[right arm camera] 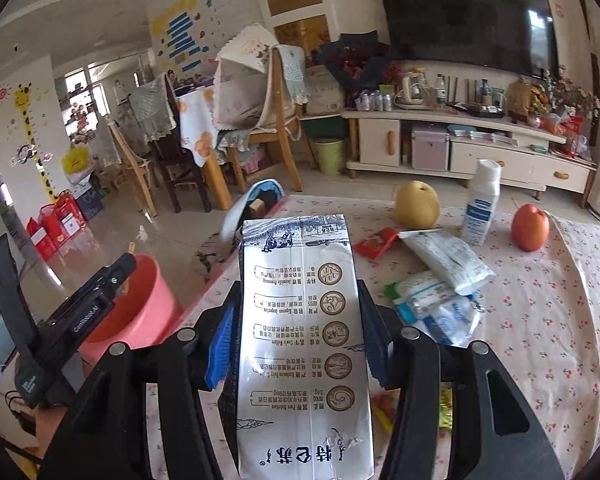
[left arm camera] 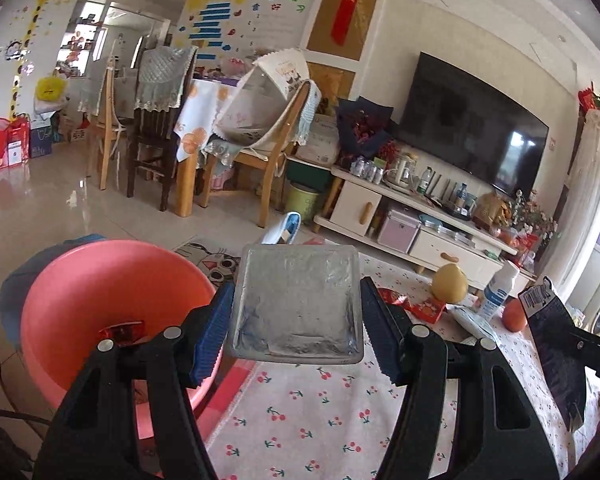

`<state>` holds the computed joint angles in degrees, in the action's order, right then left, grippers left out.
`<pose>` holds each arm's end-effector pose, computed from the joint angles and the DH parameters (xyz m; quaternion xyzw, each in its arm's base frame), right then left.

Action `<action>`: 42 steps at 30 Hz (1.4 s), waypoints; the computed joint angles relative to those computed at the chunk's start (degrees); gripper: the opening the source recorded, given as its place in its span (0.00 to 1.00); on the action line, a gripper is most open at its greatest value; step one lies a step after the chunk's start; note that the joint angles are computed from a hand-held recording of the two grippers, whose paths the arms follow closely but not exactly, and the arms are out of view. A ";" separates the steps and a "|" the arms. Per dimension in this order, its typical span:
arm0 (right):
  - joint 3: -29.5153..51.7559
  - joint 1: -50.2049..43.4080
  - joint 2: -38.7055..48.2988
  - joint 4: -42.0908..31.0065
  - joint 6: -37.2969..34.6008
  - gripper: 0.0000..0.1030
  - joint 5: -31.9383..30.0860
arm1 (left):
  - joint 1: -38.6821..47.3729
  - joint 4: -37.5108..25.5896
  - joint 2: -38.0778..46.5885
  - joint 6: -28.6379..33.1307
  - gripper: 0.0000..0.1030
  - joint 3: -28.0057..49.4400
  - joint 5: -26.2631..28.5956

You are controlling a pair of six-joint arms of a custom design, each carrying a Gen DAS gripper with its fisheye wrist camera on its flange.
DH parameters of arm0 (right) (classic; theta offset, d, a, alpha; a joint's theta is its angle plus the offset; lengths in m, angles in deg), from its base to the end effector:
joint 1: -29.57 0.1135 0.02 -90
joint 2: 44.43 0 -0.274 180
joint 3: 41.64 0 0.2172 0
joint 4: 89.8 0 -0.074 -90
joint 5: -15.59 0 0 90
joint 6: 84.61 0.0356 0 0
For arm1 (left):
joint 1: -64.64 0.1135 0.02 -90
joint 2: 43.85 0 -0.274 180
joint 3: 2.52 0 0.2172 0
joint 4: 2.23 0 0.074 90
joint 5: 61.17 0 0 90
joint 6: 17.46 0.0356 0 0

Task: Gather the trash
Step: 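Carry the foil tray and milk bag to the pink bucket, then open both tools over the pink bucket, dropping tray and milk bag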

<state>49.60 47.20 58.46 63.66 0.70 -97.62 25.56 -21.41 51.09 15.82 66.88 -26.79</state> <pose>0.3557 0.1278 0.2708 -0.2568 0.8475 0.2280 0.4048 0.2564 -0.1704 0.2266 -0.3026 0.7792 0.0361 0.5478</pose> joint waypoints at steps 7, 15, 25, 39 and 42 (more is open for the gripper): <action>7.26 12.67 4.02 -4.25 3.04 0.53 3.07 | 4.03 -7.35 -7.98 -11.11 0.62 -6.24 -2.27; 24.11 20.80 16.23 -11.05 9.17 0.53 2.03 | 10.56 -10.66 -14.91 -20.17 0.62 -12.94 1.86; 44.39 25.35 31.63 -19.22 12.14 0.53 -0.19 | 19.58 -8.93 -17.79 -21.06 0.62 -17.70 11.22; 48.25 25.68 36.65 -20.31 12.10 0.59 -0.21 | 22.98 -11.26 -15.22 -19.95 0.72 -16.11 15.45; 41.76 24.68 33.42 -16.23 12.45 0.71 0.39 | 22.32 -12.13 -14.75 -20.19 0.79 -15.20 14.39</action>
